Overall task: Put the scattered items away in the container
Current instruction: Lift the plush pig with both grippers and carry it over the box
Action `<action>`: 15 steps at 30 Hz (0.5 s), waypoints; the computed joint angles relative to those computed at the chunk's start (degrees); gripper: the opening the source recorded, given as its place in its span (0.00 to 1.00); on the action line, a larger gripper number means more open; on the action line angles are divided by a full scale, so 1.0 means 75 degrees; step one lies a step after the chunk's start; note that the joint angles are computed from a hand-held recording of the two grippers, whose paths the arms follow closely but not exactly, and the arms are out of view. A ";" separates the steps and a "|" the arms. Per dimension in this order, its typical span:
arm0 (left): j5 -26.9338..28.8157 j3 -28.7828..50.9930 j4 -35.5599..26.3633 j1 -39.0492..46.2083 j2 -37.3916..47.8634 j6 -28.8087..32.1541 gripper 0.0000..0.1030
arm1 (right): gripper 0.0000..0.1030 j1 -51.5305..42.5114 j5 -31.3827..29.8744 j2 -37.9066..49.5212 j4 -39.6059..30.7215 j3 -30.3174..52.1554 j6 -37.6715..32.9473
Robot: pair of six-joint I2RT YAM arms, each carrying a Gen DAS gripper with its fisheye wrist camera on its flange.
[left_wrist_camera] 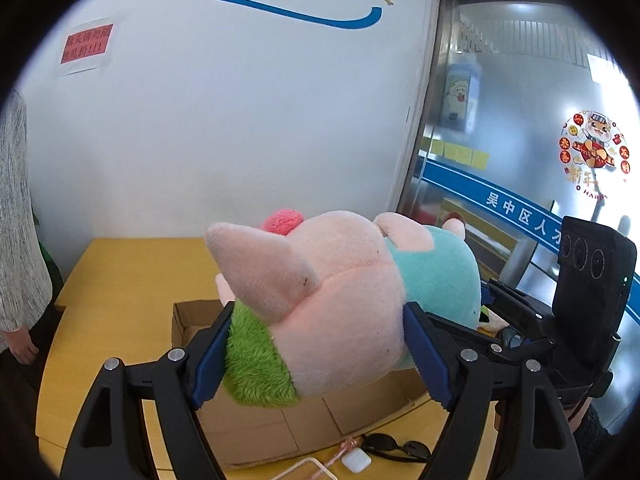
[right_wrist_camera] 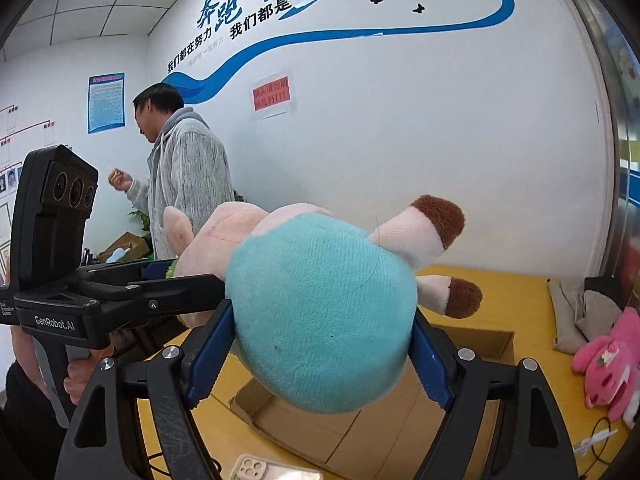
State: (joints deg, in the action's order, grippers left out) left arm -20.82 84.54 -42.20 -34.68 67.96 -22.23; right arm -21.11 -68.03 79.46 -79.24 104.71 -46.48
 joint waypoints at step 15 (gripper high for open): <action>0.2782 0.1897 0.0387 0.3081 0.2718 0.0885 0.78 | 0.82 0.2902 0.2290 0.2506 0.3586 0.1759 0.3774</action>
State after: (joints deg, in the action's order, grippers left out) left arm 0.05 98.76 -39.30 -11.57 88.35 -15.60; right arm 0.65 -50.86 98.25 -52.34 117.90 -18.18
